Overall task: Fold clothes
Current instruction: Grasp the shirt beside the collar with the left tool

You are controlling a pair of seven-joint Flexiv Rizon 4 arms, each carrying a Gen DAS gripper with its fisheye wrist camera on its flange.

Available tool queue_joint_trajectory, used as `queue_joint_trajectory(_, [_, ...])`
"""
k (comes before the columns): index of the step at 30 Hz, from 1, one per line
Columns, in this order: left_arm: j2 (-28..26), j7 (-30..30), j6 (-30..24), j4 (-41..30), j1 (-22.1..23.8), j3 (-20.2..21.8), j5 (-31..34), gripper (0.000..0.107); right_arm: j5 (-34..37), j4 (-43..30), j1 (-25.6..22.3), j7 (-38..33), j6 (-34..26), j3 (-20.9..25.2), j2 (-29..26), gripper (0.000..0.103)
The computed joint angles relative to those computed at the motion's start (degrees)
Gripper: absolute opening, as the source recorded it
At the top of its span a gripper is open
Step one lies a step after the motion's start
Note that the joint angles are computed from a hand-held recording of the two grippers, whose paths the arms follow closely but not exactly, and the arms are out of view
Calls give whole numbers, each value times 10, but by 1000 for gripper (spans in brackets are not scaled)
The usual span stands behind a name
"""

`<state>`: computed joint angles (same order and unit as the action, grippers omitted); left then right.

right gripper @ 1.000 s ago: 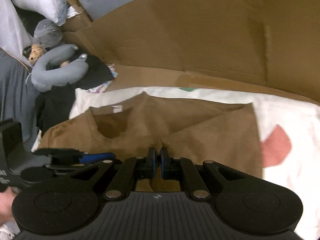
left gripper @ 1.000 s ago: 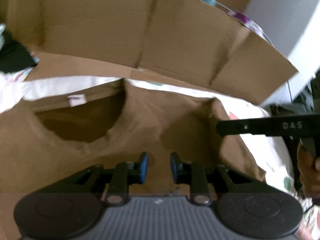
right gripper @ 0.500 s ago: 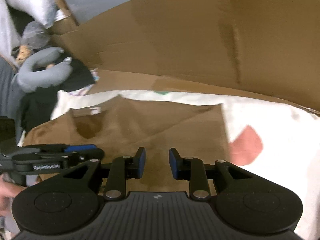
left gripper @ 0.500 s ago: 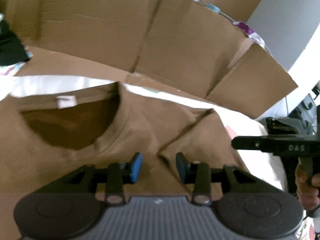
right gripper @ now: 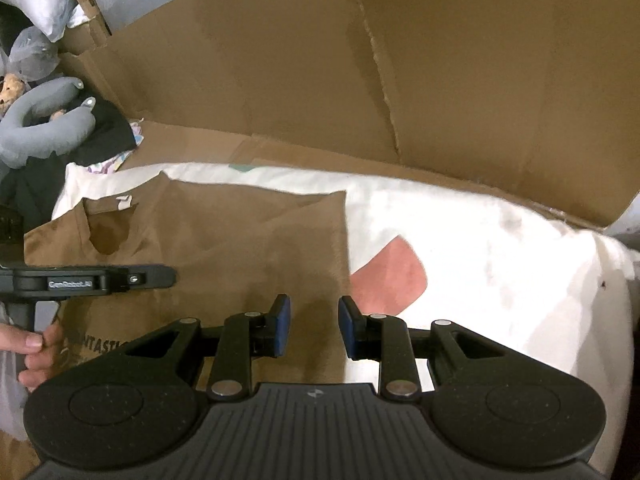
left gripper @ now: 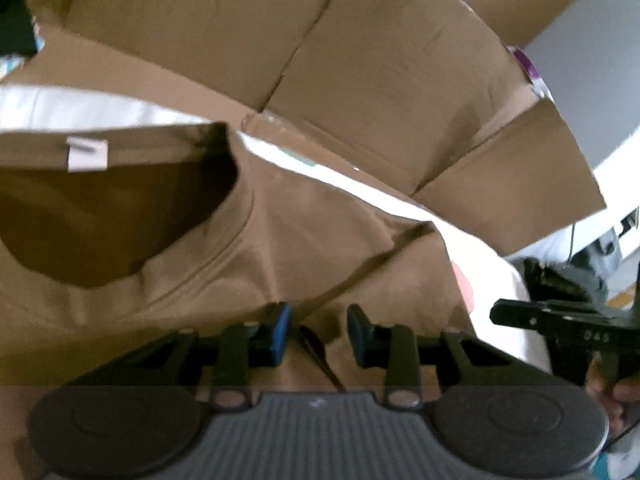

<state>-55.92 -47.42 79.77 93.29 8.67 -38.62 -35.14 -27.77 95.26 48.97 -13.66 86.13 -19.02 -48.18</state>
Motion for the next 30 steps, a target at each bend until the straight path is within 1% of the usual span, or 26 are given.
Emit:
queue_joint_trajectory(2, [0,3,-2,2,1,-1,2,32,4,-5,-6,0,9,-1,-5,29])
queue_joint_trajectory(4, [-1,1,-9,3,8,-8,-4,32,9,-24,-30,-14,-2,21,-11,31])
queue_joint_trajectory(5, [-1,-2,-15,3,11,-10,-9,28,9,-37,-43,-24,-12,34,-14,32])
queue_joint_trajectory(6, [0,-9,-24,0,10,-5,-14,22,8,-54,-58,-36,-24,49,-19,37])
queue_joint_trajectory(7, [4,-20,-38,-5,4,7,-19,5,5,-72,-74,-53,-36,67,-25,38])
queue_joint_trajectory(8, [7,-26,-48,-6,3,12,-25,5,4,-89,-89,-69,-46,83,-31,38])
queue_joint_trajectory(10, [15,-18,-48,8,14,1,-46,4,5,-123,-112,-93,-61,107,-45,38])
queue_joint_trajectory(12, [23,-1,-42,23,25,-14,-64,4,8,-154,-122,-104,-77,116,-60,38])
queue_joint_trajectory(15, [34,17,-31,44,40,-35,-90,3,12,-200,-133,-119,-121,129,-81,38])
queue_joint_trajectory(18, [48,40,-27,60,45,-41,-98,3,22,-241,-149,-149,-161,161,-101,38])
queue_joint_trajectory(20, [56,50,-33,66,48,-43,-105,3,30,-272,-155,-175,-205,179,-114,38])
queue_joint_trajectory(26, [75,86,-44,77,43,-37,-138,2,35,-343,-142,-202,-317,176,-144,38])
queue_joint_trajectory(28, [78,95,-44,76,40,-37,-157,2,30,-355,-134,-197,-332,166,-151,38])
queue_joint_trajectory(30, [88,116,-40,87,46,-44,-179,2,26,-364,-130,-187,-340,157,-157,38])
